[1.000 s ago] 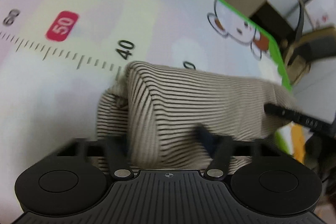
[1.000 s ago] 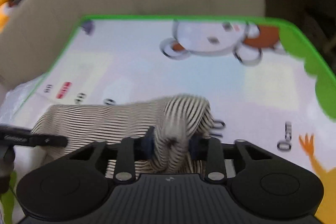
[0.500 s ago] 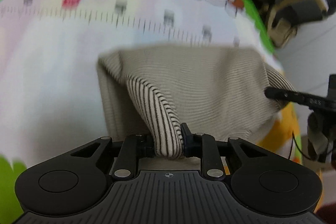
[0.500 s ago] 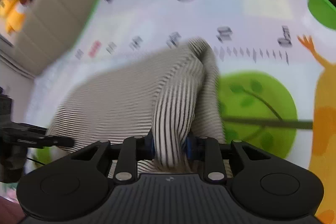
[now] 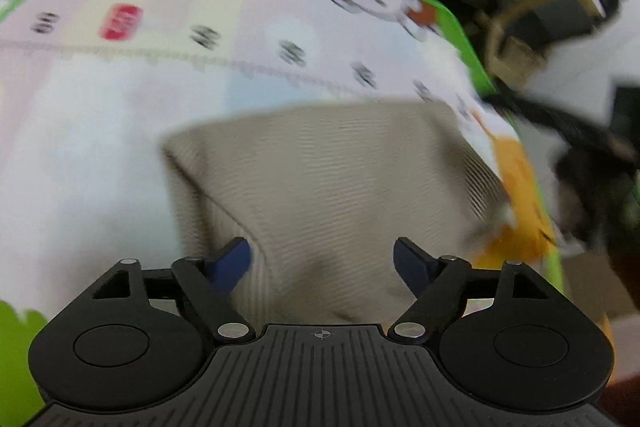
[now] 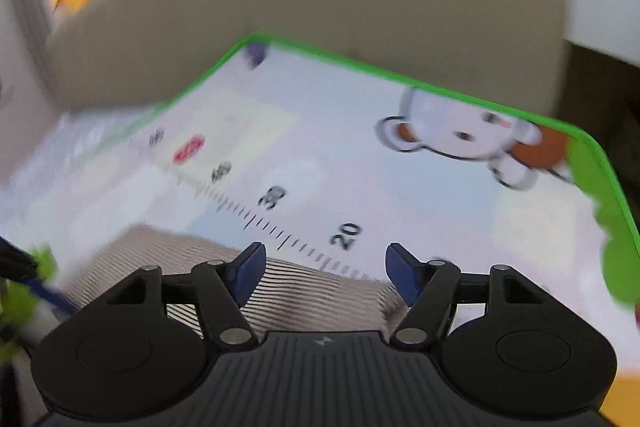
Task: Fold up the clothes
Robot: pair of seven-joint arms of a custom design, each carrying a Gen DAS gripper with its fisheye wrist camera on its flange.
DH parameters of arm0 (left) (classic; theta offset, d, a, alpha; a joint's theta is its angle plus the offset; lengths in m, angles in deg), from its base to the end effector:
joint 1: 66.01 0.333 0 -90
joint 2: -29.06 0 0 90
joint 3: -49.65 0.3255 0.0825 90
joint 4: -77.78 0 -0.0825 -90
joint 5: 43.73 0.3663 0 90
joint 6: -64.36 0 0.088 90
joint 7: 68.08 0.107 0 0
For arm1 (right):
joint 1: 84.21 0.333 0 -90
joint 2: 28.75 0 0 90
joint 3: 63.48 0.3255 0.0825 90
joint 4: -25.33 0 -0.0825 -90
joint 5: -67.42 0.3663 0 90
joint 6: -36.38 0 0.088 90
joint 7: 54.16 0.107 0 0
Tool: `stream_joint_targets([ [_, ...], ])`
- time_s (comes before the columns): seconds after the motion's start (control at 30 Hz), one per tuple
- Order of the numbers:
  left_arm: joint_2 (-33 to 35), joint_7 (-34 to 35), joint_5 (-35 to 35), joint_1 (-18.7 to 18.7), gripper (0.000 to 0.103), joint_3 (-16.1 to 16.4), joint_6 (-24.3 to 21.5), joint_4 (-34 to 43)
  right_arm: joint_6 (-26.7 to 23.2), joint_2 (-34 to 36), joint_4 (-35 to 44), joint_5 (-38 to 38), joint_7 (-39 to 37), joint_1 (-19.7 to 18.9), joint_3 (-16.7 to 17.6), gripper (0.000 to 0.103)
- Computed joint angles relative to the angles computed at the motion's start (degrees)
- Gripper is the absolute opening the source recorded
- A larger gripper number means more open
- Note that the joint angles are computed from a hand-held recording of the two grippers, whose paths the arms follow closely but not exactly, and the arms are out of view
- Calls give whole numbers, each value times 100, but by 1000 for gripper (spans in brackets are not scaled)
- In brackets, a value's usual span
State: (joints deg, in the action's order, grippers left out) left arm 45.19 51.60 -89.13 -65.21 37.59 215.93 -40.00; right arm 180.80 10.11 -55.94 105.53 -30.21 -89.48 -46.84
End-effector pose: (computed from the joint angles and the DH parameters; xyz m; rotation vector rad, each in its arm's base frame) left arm 0.5946 -0.0932 0.3497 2.0220 -2.1146 0.8906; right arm 0.7440 0.0891 0.3730 -2.1972 0.9215 -0.2355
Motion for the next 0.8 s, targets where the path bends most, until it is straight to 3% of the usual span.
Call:
stream_joint_targets([
  [0.17, 320, 569, -601, 267, 81, -190, -1869, 292, 87, 601, 649, -861, 266, 484, -255, 59],
  [0.23, 527, 494, -466, 127, 81, -130, -1959, 397, -124, 779, 997, -1169, 612, 553, -357, 59],
  [0.37, 1048, -162, -42, -33, 75, 50, -1761, 836, -299, 678, 932, -1565, 710, 421, -416, 59],
  [0.47, 1361, -510, -202, 156, 71, 1, -1786, 1212, -222, 397, 478, -1610, 613, 229, -388, 59],
  [0.67, 1736, -874, 443, 11, 67, 82, -676, 1797, -365, -50, -214, -1445, 632, 50, -323, 61],
  [0.8, 1949, -1152, 1076, -155, 68, 173, 102, 2102, -809, -487, -810, -1071, 322, -89, -189, 61],
])
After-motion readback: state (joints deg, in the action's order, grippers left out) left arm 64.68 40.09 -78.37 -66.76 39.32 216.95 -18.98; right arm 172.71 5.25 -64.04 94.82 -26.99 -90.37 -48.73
